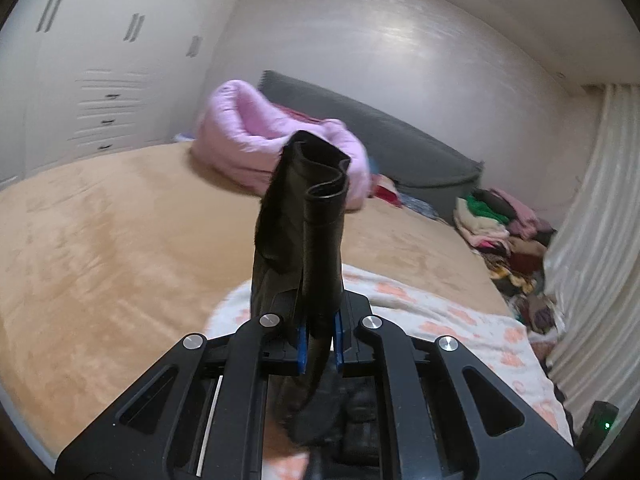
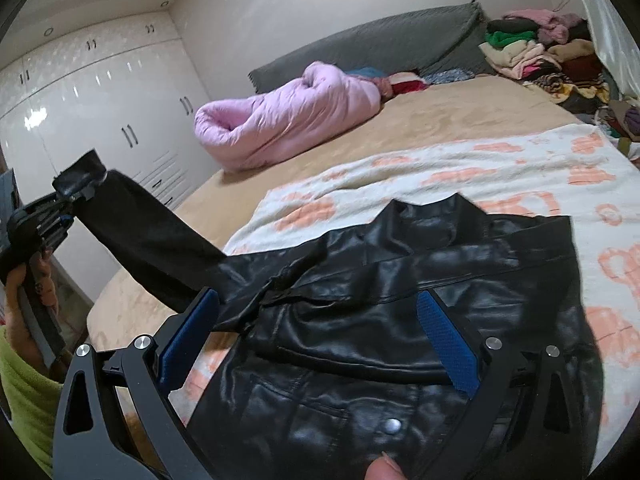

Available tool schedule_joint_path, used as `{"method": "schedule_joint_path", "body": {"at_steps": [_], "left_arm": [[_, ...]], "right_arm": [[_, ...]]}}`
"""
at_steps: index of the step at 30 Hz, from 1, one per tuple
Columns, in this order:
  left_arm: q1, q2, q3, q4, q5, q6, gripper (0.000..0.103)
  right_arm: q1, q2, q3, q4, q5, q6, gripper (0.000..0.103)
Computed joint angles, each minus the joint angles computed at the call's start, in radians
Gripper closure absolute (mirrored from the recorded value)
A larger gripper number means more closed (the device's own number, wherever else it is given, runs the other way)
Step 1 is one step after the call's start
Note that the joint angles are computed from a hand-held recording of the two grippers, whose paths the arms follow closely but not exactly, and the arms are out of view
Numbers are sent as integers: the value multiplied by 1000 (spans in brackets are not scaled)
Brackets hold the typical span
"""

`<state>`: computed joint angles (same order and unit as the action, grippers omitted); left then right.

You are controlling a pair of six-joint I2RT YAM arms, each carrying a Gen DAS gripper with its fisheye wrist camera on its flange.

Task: Fold large clothes
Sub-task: 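Lift the sleeve with the left tool and lay it across the jacket body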

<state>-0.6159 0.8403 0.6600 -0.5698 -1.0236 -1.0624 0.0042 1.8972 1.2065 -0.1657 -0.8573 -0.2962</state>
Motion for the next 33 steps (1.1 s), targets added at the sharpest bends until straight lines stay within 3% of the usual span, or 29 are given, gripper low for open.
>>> {"method": "schedule_joint_path", "body": {"at_steps": [3, 14, 21, 33], "left_arm": [[-35, 109, 56, 75, -5, 45, 100], [-75, 460, 213, 331, 114, 227, 100], [-74, 660, 319, 410, 213, 289, 100], [-62, 934, 456, 453, 384, 293, 100]], "right_arm": [[-45, -2, -6, 30, -27, 23, 4], [-179, 62, 59, 36, -107, 79, 4], [-256, 119, 107, 47, -120, 120, 4], [-344, 216, 213, 60, -134, 210, 4]]}}
